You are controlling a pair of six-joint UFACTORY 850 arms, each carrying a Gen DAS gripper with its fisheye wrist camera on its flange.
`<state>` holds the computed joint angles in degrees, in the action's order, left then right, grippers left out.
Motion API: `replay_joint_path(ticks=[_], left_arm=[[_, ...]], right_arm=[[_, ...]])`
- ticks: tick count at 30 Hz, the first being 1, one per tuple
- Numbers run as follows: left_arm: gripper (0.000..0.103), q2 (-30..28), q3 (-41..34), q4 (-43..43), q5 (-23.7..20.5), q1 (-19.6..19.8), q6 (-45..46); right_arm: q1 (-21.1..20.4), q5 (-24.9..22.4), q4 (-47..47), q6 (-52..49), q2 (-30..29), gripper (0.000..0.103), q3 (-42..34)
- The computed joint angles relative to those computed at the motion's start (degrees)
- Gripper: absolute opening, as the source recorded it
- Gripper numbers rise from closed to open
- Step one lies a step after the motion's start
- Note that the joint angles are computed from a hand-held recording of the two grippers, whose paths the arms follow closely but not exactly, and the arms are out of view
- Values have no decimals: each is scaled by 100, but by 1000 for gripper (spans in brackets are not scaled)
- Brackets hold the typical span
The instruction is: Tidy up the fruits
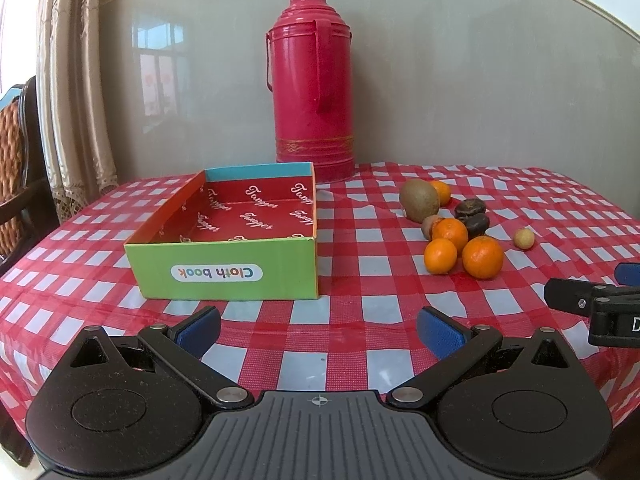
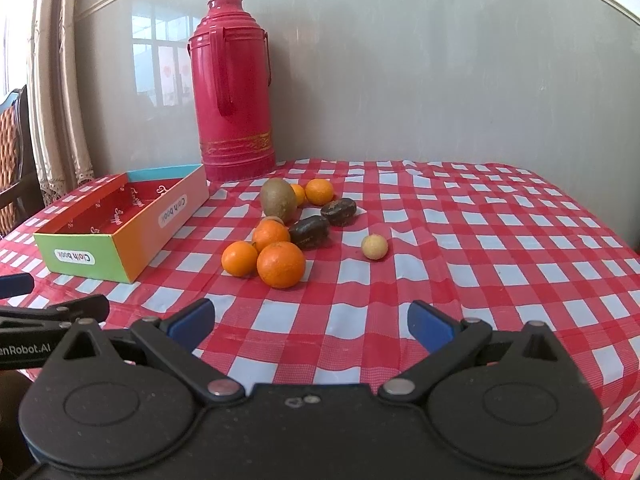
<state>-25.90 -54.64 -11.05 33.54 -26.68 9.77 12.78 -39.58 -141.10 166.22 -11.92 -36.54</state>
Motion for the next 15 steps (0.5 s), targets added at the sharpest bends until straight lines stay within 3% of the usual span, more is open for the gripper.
replay_joint_path(ticks=[15], left_arm=[[103,35,82,80,147,-39,69]], right_arm=[[-11,-128,8,135,81,98,111]])
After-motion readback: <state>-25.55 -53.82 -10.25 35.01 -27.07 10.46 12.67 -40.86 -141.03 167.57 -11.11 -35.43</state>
